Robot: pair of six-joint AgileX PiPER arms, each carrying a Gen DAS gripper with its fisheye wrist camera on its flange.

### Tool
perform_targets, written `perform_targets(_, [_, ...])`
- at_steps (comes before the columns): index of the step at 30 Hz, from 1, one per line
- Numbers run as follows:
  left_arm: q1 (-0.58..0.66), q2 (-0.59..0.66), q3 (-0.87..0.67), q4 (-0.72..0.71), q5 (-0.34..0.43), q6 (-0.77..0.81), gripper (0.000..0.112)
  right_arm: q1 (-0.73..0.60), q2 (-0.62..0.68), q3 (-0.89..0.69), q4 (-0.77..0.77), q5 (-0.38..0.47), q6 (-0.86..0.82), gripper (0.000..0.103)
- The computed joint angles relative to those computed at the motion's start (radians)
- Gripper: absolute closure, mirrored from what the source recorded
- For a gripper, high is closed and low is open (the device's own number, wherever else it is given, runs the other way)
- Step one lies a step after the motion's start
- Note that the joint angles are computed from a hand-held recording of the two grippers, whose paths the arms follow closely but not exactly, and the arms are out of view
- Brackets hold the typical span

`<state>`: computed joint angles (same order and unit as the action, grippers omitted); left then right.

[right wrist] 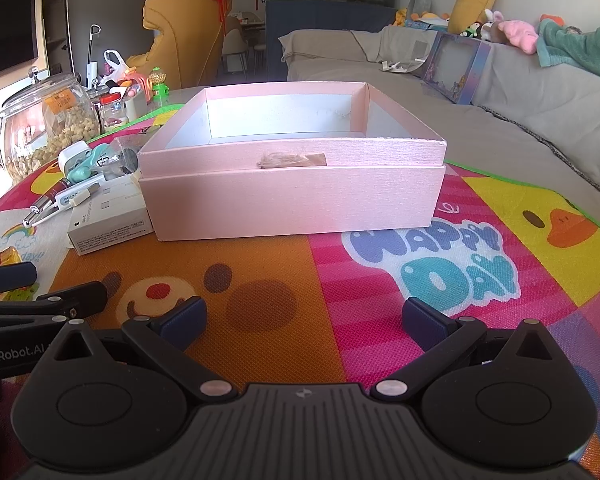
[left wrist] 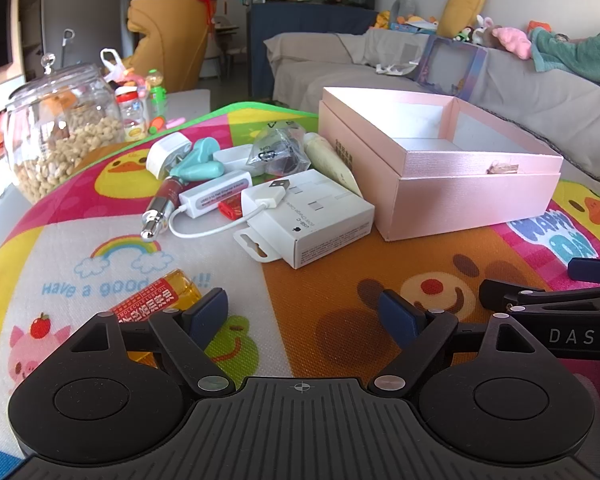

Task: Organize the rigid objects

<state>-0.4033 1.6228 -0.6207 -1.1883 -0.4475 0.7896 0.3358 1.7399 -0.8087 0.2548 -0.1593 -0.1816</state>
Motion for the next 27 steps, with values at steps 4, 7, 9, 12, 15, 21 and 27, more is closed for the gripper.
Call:
perform_targets(4, [-0.004, 0.001, -0.002, -0.010, -0.004, 0.011, 0.024, 0.001, -0.003, 0.002, 0.019, 0.000, -0.021, 0.000])
perform_targets(7, [-0.005, 0.001, -0.002, -0.013, -0.004, 0.013, 0.024, 0.001, 0.005, -0.004, 0.020, -0.002, -0.023, 0.000])
perform_targets(9, [-0.004, 0.001, -0.002, -0.013, -0.005, 0.013, 0.024, 0.001, 0.005, -0.003, 0.023, -0.002, -0.025, 0.000])
perform_targets(12, [-0.009, 0.003, -0.004, -0.022, -0.009, 0.022, 0.024, 0.000, 0.002, -0.002, 0.025, 0.001, -0.028, 0.000])
perform_targets(15, [-0.009, -0.001, -0.001, -0.023, -0.008, 0.022, 0.024, -0.001, -0.002, -0.002, 0.032, 0.004, -0.038, 0.000])
perform_targets(21, [-0.007, -0.003, 0.000, -0.022, -0.006, 0.021, 0.024, 0.002, 0.002, -0.005, 0.042, 0.003, -0.045, 0.000])
perform_targets(27, [-0.007, -0.004, 0.001, -0.022, -0.007, 0.023, 0.024, -0.001, 0.003, -0.007, 0.012, 0.006, -0.013, 0.000])
